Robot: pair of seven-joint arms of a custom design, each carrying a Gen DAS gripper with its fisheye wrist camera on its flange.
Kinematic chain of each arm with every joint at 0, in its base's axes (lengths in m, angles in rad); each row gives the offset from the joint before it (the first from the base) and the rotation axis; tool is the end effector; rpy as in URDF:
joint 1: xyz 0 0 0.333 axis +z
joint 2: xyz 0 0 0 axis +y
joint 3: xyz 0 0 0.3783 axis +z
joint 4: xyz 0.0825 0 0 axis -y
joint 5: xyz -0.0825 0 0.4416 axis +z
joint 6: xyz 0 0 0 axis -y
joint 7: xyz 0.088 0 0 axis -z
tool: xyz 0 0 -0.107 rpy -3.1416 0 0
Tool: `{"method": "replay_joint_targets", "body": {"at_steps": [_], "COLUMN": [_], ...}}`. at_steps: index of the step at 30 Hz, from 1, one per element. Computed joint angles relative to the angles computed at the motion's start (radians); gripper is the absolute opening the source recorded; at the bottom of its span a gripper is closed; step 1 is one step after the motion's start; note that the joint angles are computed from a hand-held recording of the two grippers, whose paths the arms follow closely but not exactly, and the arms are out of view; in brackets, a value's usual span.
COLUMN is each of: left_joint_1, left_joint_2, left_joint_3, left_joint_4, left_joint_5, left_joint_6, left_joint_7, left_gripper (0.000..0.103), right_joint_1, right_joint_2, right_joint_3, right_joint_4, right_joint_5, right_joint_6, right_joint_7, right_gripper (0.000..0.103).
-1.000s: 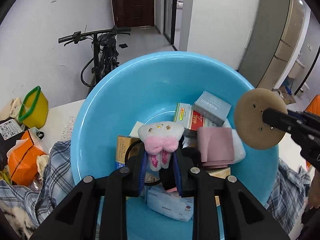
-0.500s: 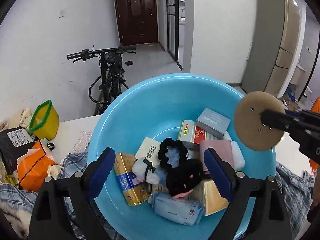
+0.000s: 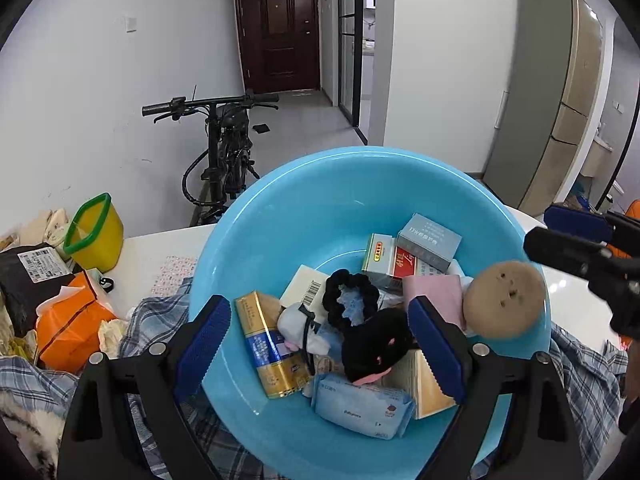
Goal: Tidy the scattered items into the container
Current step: 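Open the left gripper to drop the clip while the right gripper drops the coaster, then withdraw both tools from the basin back over the shirt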
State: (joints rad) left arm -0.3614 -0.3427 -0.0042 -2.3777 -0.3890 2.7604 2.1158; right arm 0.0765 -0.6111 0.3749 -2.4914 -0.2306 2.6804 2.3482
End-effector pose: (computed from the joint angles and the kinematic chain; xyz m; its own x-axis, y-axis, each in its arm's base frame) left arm 0.4892 -0.1705 0.5686 -0.5595 -0.8285 -0.0232 -0.5909 0.4183 -0.6898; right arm 0.3860 0.2277 0.5998 -0.0765 -0.9880 -0.1345 -0.6684 0.1509 -0.7283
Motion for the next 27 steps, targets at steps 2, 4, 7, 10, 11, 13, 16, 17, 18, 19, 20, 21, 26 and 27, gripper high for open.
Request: {"method": "replay_joint_targets", "body": {"at_steps": [2, 4, 7, 10, 11, 13, 16, 17, 18, 19, 20, 21, 26, 27], "left_joint_1": [0.005, -0.012, -0.035, -0.145, -0.191, -0.255, -0.294, -0.285, -0.265, -0.234, -0.211, -0.198, -0.17, -0.176], "left_joint_2": [-0.014, -0.042, -0.101, -0.192, -0.223, -0.293, -0.39, -0.409, -0.427, -0.449, -0.469, -0.495, -0.611, -0.631], "left_joint_3": [-0.004, 0.012, 0.027, 0.126, 0.168, 0.226, 0.252, 0.245, 0.23, 0.21, 0.195, 0.193, 0.203, 0.213], "left_joint_4": [-0.012, -0.03, -0.084, -0.157, -0.176, -0.222, -0.313, -0.335, -0.355, -0.378, -0.399, -0.421, -0.523, -0.539], "left_joint_5": [0.01, -0.004, -0.02, -0.104, -0.13, -0.157, -0.141, -0.118, -0.09, -0.06, -0.036, -0.016, 0.059, 0.07], "left_joint_6": [0.008, -0.002, 0.053, 0.131, 0.147, 0.189, 0.315, 0.334, 0.336, 0.328, 0.316, 0.299, 0.231, 0.219], "left_joint_7": [-0.003, 0.014, 0.032, 0.07, 0.09, 0.108, 0.12, 0.121, 0.122, 0.119, 0.113, 0.109, 0.076, 0.071], "left_gripper": [0.092, 0.092, 0.092, 0.093, 0.094, 0.103, 0.103, 0.103, 0.103, 0.103, 0.103, 0.103, 0.103, 0.103], "right_joint_1": [0.005, 0.013, 0.017, -0.003, -0.011, -0.027, -0.041, -0.054, -0.063, -0.06, -0.052, -0.039, 0.014, 0.018], "right_joint_2": [-0.006, -0.011, -0.036, -0.09, -0.117, -0.18, -0.282, -0.321, -0.353, -0.377, -0.388, -0.395, -0.401, -0.405], "right_joint_3": [-0.003, -0.006, 0.0, 0.043, 0.065, 0.109, 0.173, 0.204, 0.23, 0.25, 0.262, 0.273, 0.352, 0.375], "right_joint_4": [-0.005, -0.012, -0.036, -0.069, -0.081, -0.113, -0.155, -0.167, -0.175, -0.178, -0.18, -0.181, -0.181, -0.183], "right_joint_5": [0.002, 0.006, 0.009, 0.004, -0.001, -0.015, -0.021, -0.023, -0.023, -0.022, -0.021, -0.02, -0.008, -0.005], "right_joint_6": [0.001, 0.008, 0.015, 0.011, 0.006, 0.045, 0.091, 0.101, 0.1, 0.085, 0.07, 0.049, -0.099, -0.118], "right_joint_7": [-0.003, -0.01, -0.012, 0.031, 0.055, 0.103, 0.151, 0.172, 0.186, 0.189, 0.185, 0.178, 0.217, 0.255], "right_gripper": [0.06, 0.064, 0.075, 0.077, 0.077, 0.084, 0.103, 0.103, 0.103, 0.103, 0.103, 0.103, 0.103, 0.103]}}
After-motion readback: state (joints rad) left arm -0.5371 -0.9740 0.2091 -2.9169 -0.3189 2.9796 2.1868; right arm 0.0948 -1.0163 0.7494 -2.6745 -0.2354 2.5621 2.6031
